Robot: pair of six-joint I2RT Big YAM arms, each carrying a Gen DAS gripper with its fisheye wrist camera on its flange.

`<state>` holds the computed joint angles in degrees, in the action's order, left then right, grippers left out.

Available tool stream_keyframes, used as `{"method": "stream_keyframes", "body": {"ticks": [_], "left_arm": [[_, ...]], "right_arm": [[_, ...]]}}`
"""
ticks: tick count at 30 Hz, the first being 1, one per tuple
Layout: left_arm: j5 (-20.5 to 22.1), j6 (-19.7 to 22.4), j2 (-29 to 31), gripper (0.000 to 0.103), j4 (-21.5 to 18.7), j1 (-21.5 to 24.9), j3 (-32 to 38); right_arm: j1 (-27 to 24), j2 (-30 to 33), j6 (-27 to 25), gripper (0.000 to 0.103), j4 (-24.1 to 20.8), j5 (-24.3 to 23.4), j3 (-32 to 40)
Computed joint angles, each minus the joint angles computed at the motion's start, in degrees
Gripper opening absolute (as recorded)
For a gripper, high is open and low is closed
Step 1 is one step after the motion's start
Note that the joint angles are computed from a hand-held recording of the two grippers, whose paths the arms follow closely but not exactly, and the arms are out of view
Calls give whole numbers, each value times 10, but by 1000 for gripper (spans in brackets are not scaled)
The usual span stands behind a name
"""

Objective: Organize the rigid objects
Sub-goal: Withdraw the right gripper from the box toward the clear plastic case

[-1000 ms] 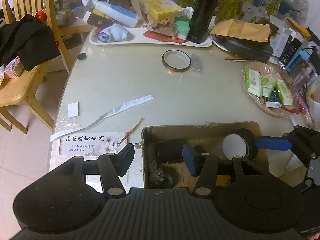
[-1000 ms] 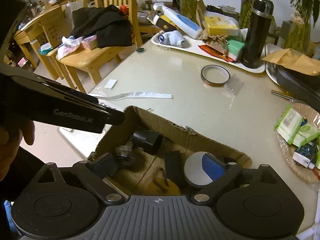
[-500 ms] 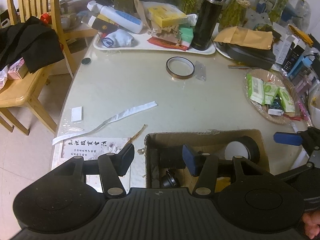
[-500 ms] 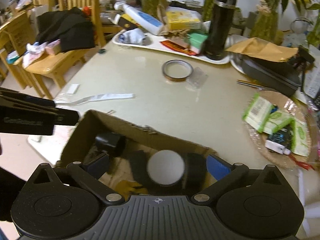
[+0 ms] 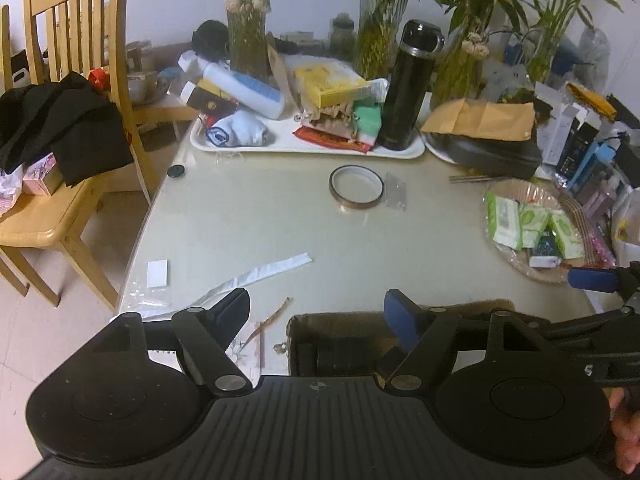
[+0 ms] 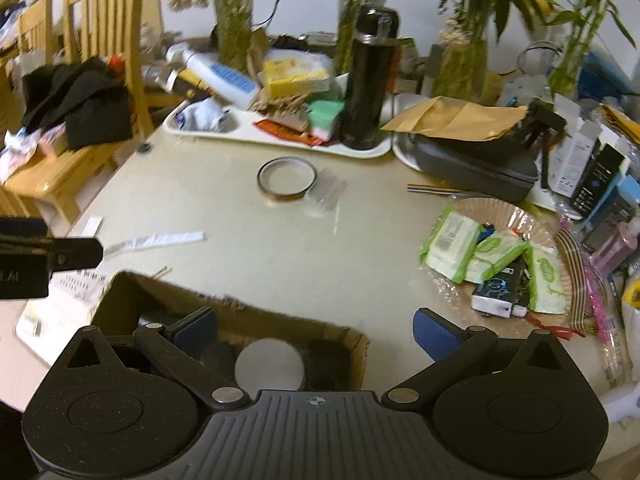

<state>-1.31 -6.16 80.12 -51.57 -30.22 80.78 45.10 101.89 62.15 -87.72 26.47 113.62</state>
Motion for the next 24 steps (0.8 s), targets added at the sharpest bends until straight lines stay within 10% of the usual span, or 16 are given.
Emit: {"method": "stream_keyframes", "body": {"ticks": [24], "left_arm": [[18,3,17,74,-3,-12,8]], "right_arm": [[-34,-37,41,103,59,-21,-63]]}}
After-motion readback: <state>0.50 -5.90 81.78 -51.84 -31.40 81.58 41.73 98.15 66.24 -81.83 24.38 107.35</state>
